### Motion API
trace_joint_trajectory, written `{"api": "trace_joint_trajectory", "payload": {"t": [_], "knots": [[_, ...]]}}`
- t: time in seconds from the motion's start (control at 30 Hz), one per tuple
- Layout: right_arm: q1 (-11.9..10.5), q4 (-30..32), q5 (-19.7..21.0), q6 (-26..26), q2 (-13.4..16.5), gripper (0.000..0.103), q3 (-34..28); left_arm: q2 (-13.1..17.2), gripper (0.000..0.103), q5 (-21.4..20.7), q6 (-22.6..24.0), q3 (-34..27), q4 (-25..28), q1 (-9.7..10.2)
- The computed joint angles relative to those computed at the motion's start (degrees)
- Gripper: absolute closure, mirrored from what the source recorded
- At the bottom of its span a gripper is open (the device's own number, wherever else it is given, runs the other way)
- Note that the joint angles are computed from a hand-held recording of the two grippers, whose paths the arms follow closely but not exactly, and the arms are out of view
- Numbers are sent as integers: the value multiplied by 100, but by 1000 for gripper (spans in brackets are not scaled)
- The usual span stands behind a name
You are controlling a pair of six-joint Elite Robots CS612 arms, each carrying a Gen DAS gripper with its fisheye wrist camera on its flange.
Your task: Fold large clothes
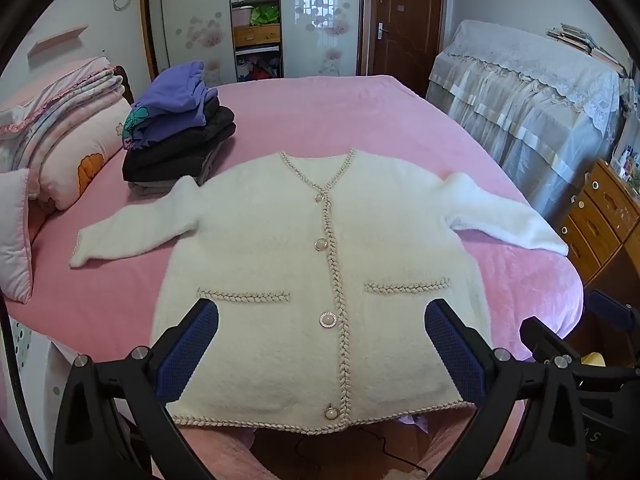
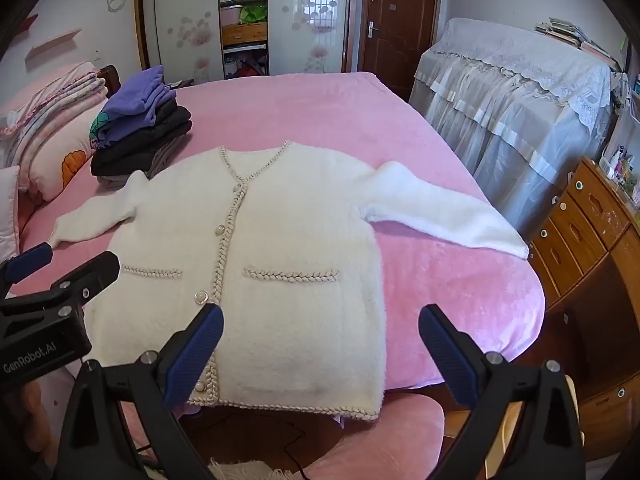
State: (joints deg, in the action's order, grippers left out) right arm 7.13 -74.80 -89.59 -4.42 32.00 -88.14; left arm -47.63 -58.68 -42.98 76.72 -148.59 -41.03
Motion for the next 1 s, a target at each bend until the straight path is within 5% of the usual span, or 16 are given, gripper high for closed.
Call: {"api": "trace_joint_trajectory", "payload": {"t": [0.6,1.0], "knots": [[-17,31,6,-6,3,4,1,0,1,-80,124,111,-410,-9],[18,45,29,43,11,4,32,34,1,-160,87,-3,-201,16]]}}
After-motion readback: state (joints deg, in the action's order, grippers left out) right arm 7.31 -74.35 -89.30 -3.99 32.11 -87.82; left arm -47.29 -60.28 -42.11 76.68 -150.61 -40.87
